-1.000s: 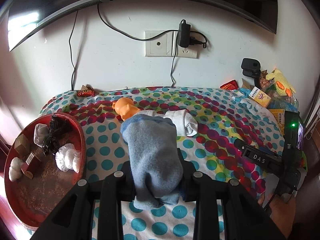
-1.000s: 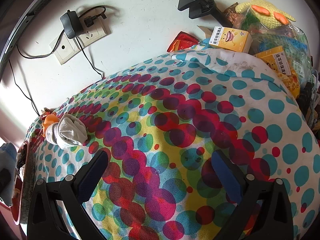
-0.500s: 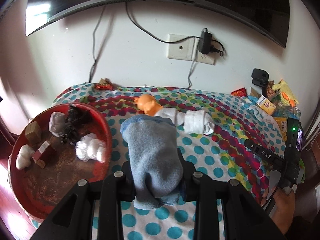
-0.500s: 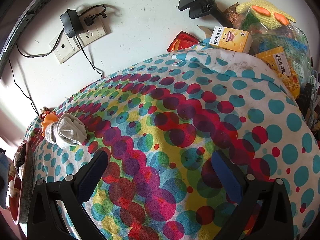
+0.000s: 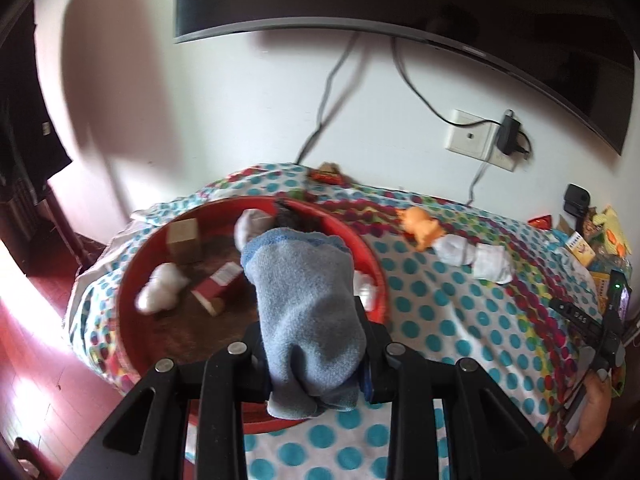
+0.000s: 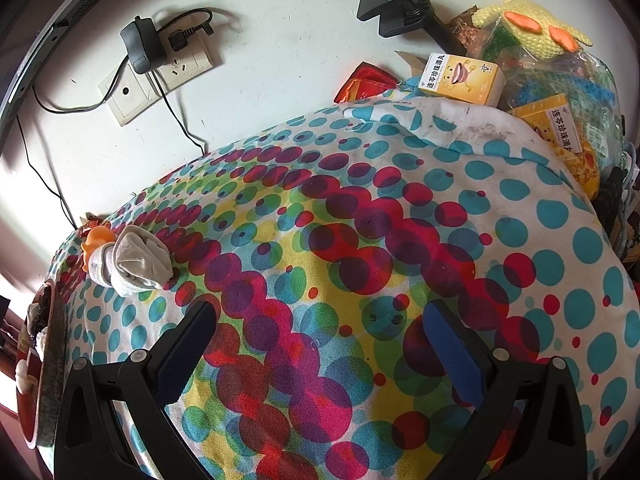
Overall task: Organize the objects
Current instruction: 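Lift the grey-blue sock with the left gripper and carry it over the red tray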
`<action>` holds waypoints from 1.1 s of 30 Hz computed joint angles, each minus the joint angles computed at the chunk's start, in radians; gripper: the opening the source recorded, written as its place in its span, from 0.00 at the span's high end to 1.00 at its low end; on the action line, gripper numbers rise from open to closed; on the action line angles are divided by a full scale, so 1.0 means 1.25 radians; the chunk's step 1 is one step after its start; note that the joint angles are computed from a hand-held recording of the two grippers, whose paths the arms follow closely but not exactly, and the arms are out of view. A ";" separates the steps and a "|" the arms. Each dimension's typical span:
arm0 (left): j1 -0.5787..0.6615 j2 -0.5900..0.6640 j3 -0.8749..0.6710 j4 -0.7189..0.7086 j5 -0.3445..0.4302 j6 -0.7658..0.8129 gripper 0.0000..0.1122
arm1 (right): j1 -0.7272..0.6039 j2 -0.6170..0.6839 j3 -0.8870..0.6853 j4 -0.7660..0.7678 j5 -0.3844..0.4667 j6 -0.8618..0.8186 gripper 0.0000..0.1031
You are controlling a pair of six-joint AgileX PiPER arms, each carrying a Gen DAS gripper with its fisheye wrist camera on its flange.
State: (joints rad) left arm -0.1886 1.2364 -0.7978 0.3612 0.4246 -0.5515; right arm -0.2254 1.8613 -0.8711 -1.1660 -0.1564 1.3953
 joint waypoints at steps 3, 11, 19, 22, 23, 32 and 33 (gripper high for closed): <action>0.081 -0.029 0.015 -0.078 0.004 0.114 0.73 | -0.001 0.000 0.000 0.001 -0.002 -0.001 0.00; 0.297 -0.051 0.029 -0.304 0.004 0.418 0.73 | 0.001 0.001 -0.002 -0.007 0.002 0.007 0.00; 0.376 0.011 0.039 -0.363 -0.034 0.512 0.73 | 0.002 0.002 -0.003 -0.006 0.002 0.006 0.00; 0.382 0.051 0.039 -0.369 -0.053 0.517 0.73 | -0.001 0.002 -0.002 -0.009 0.000 0.007 0.00; 0.383 0.066 0.037 -0.373 -0.058 0.517 0.73 | -0.002 0.002 -0.002 -0.008 -0.002 0.006 0.00; 0.350 0.156 0.034 -0.246 -0.105 0.382 0.73 | 0.007 0.007 -0.009 -0.004 0.010 0.004 0.00; 0.347 0.164 0.034 -0.231 -0.110 0.367 0.73 | 0.003 0.007 -0.007 -0.006 0.006 0.003 0.00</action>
